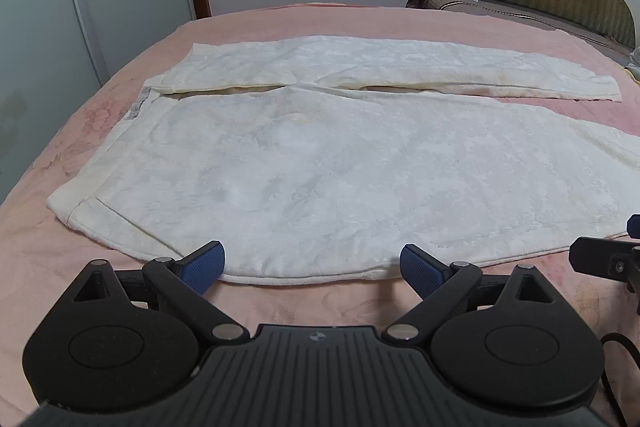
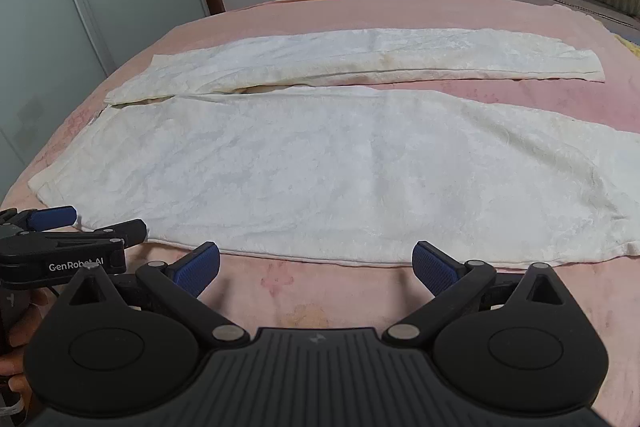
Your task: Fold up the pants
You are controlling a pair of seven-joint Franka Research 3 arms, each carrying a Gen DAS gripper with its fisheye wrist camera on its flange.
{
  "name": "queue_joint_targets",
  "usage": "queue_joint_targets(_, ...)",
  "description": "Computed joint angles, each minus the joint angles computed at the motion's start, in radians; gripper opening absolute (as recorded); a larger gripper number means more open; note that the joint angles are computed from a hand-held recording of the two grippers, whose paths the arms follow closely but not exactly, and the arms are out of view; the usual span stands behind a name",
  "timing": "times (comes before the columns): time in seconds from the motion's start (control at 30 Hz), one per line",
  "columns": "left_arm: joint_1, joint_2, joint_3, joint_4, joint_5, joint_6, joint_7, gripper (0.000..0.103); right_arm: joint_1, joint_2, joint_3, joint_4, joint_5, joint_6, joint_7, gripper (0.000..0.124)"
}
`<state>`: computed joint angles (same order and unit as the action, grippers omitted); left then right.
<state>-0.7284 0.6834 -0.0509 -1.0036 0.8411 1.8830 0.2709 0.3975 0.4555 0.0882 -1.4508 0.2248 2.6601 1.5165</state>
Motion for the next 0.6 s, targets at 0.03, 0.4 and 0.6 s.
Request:
queue_joint_targets(0.03,0.001,0.001,-0.001,0.001,-0.002,0.001,0.002,0.096,-0.005,0.001,0.006,0.0,0.007,0.004,-0.01,0.103)
queue_joint_targets(0.4,0.014,-0.027,0.019,-0.028,0.057,0.089,-0.013,0.096,-0.221,0.047,0.298,0.017,0.27,0.169,-0.428,0.103)
queue_joint_targets(0.6,0.014,0.08,0.067,0.149,0.093,0.009,0.051,0.096,-0.024,0.183,0.064,0.258,0.11,0.114,-0.381,0.103)
